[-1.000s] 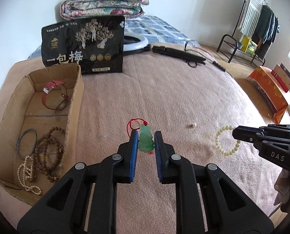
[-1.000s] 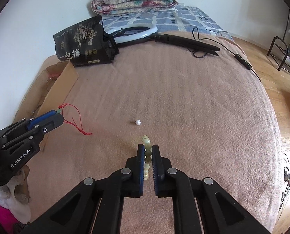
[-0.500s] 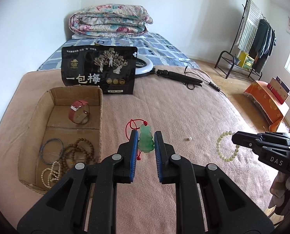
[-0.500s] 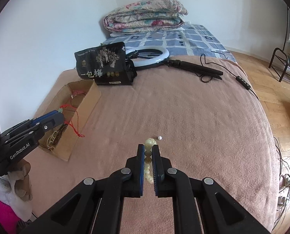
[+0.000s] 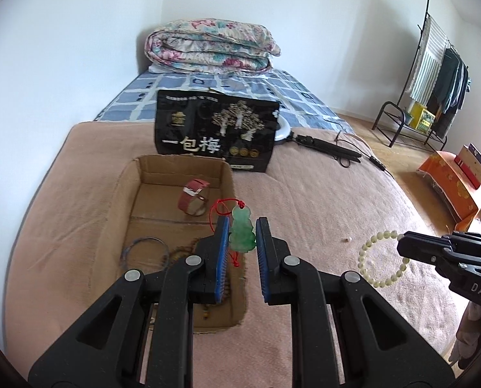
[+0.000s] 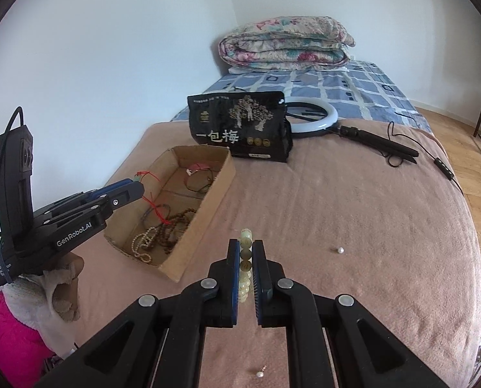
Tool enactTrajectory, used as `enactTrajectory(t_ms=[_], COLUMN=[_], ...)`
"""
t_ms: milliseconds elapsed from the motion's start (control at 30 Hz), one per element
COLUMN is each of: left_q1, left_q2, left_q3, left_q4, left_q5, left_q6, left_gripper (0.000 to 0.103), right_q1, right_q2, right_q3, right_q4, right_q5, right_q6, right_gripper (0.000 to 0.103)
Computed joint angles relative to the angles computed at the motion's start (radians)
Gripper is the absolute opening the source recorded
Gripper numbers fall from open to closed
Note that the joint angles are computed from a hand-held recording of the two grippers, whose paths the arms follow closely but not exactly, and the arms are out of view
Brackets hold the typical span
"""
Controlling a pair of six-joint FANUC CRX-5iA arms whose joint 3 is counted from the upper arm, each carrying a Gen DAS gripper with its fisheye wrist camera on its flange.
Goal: Organize jewelry
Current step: 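Carry the pendant in the left tool and bracelet in the right tool to the box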
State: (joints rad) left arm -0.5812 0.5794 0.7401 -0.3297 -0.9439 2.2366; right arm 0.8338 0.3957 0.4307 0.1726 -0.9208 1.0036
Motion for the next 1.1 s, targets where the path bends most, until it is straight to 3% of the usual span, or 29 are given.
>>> enactTrajectory(t_ms=[567, 1033, 1100], left_q1=[0.110, 0.142, 0.142], left_q2=[-0.067, -0.026, -0.015], left_q3=[-0.142, -0.136, -0.123], left_q4=[0.019, 0.075, 0.080], left_q5=[0.045, 0.061, 0.051], left_q6=[0.037, 0.006, -0.001], left_gripper=[0.015, 0.015, 0.015], right_q1=[0.054, 0.046, 0.046], right_q2=[0.203, 0.362, 0.373], right_q3=[0.301, 0.508, 0.520], right_q4=[-0.136, -0.205, -0.207], right_q5=[-0.040, -0.155, -0.165], right_q6=[0.111, 0.153, 0.161], right_gripper=[0.005, 0.005, 0.009])
